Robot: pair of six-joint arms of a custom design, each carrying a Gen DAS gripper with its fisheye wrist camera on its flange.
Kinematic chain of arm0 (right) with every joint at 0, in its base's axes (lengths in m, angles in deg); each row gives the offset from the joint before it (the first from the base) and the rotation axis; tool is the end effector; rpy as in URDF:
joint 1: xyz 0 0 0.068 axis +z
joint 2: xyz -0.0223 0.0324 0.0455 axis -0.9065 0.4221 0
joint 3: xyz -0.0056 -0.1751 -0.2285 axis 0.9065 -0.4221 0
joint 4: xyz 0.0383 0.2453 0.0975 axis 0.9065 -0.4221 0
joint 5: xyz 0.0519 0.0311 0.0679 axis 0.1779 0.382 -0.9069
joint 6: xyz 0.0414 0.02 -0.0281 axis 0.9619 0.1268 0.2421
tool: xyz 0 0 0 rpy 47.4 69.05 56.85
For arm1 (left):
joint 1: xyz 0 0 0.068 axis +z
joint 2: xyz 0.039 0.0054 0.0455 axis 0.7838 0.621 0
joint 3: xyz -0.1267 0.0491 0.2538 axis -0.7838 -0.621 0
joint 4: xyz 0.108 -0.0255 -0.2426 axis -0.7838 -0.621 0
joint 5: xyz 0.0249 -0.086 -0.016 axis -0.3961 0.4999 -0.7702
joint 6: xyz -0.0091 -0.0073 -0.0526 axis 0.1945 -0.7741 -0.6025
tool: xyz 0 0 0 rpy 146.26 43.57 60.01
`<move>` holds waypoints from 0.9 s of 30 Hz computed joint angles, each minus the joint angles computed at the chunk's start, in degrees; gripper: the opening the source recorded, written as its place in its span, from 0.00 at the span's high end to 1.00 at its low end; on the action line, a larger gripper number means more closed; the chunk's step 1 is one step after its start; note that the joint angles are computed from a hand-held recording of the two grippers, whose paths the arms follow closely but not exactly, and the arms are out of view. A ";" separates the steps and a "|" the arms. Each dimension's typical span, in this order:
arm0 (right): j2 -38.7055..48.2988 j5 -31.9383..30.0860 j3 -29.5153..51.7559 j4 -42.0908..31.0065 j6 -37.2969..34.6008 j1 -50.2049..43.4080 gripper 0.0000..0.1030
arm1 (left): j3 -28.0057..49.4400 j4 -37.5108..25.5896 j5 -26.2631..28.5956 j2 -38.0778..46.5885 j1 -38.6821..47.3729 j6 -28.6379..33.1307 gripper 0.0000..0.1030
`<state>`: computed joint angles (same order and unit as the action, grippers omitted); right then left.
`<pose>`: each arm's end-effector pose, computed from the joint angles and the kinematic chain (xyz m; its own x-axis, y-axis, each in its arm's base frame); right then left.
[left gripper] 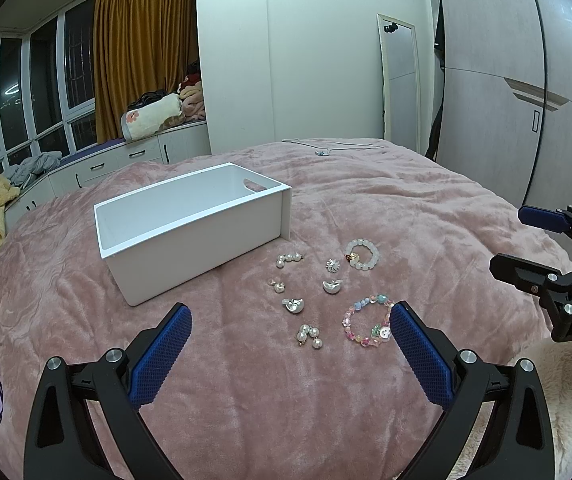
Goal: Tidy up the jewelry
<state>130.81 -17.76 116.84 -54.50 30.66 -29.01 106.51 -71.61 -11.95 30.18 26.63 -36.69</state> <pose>0.2403 0.1482 0.3512 -0.5520 0.0239 -0.8335 0.1375 0.9885 -0.0627 0.3537 -0.1697 0.3565 -0.4344 0.3697 -0.8214 0.5855 0.8088 0.0544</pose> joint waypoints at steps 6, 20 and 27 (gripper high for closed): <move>-0.02 -0.07 0.07 -0.15 0.02 -0.06 0.04 | -0.07 -0.08 -0.07 -0.07 -0.05 -0.03 0.03; 1.72 1.88 3.55 -3.54 1.33 0.68 0.04 | -0.19 0.28 0.18 0.26 -0.35 -0.46 0.03; 1.79 -2.77 6.15 -3.66 0.07 -4.56 0.04 | 5.68 -2.23 0.24 4.43 0.26 -0.54 0.03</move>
<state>132.60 -20.53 122.99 -58.17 30.73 -33.57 112.20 -73.83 -11.71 34.61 26.89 -37.23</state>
